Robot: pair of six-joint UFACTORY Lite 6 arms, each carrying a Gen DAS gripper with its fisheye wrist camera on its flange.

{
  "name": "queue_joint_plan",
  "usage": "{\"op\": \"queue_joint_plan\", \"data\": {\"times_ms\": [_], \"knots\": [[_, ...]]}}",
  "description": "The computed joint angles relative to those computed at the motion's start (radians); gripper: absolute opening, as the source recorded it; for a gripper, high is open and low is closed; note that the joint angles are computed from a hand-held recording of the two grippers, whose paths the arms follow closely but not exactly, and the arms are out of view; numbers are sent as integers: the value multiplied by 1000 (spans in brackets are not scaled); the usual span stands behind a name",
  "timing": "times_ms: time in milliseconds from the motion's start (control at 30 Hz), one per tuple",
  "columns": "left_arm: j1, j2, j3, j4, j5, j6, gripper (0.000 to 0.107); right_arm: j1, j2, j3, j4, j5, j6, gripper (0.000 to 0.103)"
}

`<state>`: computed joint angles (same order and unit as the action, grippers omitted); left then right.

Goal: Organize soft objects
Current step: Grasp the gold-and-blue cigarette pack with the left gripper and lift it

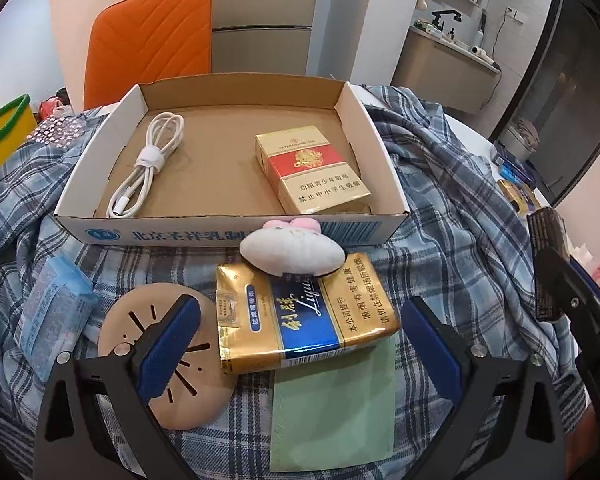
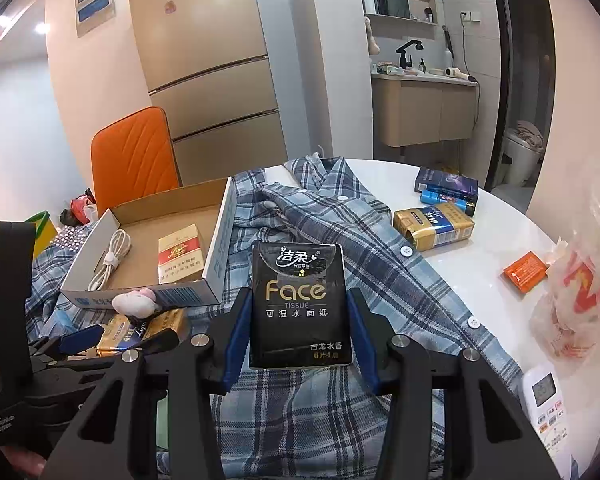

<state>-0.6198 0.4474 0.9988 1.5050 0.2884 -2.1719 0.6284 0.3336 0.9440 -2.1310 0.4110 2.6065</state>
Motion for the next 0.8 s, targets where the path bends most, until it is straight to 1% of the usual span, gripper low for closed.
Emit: {"op": "queue_joint_plan", "data": {"times_ms": [300, 367, 433, 567, 667, 733, 800], "knots": [[-16, 15, 17, -84, 10, 95, 100, -5, 14, 12, -1, -11, -4, 49], [-18, 10, 12, -86, 23, 89, 91, -3, 10, 8, -1, -9, -3, 49], [-24, -4, 0, -88, 33, 85, 87, -3, 10, 8, 0, -7, -6, 49], [-33, -84, -84, 66, 23, -69, 85, 0, 6, 3, -5, 5, -1, 49], [-48, -165, -169, 192, 42, -179, 85, 6, 1, -4, -24, 12, 11, 49], [-68, -232, -237, 253, 78, -236, 85, 2, -3, -11, -94, 0, 67, 49], [-99, -312, -314, 276, 138, -264, 85, 3, -3, -14, -120, -2, 87, 49]]}}
